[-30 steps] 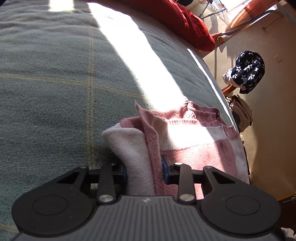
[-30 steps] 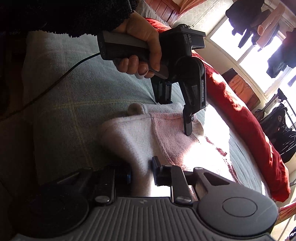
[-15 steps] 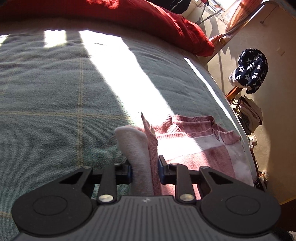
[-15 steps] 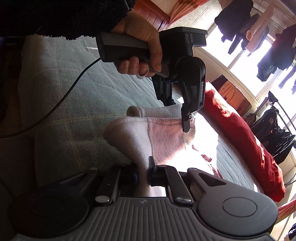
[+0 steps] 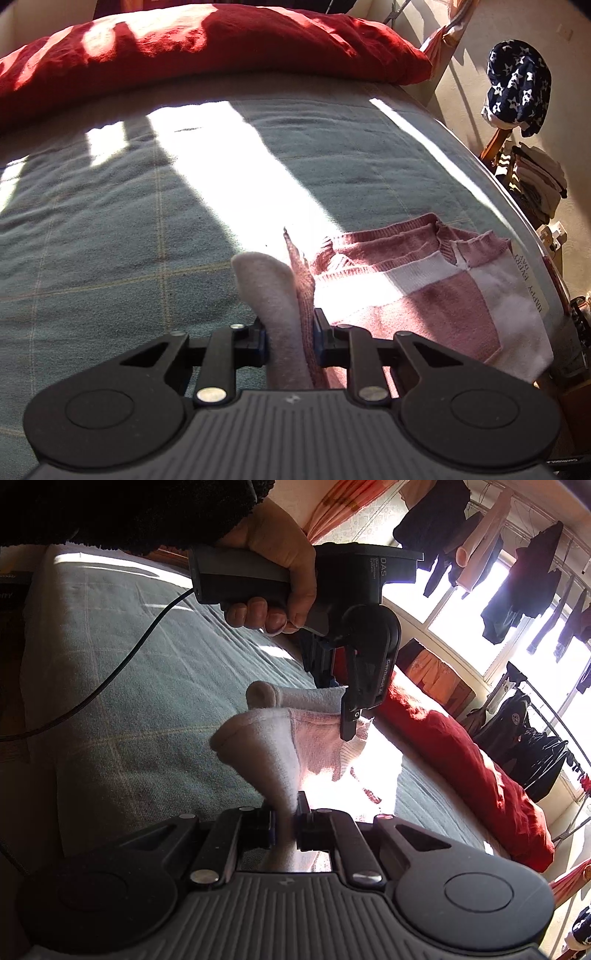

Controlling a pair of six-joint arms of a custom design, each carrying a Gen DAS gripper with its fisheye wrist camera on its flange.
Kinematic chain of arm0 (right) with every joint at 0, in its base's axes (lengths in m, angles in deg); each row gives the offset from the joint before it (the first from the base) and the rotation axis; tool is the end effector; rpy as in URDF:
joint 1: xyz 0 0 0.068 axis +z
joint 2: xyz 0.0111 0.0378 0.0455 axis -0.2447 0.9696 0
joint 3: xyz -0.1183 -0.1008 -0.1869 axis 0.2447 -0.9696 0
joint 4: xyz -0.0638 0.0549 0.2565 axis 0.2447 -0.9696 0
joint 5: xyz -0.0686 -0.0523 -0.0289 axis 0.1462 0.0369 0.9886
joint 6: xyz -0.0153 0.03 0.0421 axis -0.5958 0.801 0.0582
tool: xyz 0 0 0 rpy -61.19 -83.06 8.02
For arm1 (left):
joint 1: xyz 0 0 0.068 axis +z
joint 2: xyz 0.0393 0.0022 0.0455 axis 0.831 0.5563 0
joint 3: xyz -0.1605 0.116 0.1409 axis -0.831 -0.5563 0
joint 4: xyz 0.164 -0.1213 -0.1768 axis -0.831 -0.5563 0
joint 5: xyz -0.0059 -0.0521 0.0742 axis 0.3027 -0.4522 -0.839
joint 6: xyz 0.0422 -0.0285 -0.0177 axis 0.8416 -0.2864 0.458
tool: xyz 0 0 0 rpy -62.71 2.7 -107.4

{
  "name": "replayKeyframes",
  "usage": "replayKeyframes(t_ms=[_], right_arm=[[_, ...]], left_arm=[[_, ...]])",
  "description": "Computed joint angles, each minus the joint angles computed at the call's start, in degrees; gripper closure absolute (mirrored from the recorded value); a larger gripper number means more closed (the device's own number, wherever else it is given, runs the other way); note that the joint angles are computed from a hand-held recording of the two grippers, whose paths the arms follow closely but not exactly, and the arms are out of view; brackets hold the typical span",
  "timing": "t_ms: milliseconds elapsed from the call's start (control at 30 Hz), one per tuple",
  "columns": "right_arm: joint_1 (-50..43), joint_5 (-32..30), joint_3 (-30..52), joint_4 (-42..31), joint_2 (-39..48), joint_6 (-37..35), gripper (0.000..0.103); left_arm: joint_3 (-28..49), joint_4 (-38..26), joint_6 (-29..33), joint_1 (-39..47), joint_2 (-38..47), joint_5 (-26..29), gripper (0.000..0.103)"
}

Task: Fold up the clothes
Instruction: 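Lift the held edge with both grippers and fold it across the sweater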

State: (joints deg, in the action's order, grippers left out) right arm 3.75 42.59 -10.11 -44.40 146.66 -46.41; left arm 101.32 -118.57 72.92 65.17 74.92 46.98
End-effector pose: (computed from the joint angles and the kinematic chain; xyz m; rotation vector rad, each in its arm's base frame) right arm 0.2539 0.0978 0.0767 -1.3219 1.5562 0.1200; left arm 0.4102 0.0558 0.1633 0.0055 2.5712 -0.2321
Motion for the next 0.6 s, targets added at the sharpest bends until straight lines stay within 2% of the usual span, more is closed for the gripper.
replayKeyframes(t_ms=[300, 600], right_arm=[[-6.4, -5.0, -0.7, 0.7, -2.0, 1.8, 0.093], [-13.9, -9.3, -0.8, 2.0, -2.8, 4.1, 0.093]], left_arm=[[4.9, -4.8, 0.5, -7.3, -1.3, -8.7, 0.083], [13.0, -9.1, -1.4, -14.3, 1.3, -14.1, 0.083]])
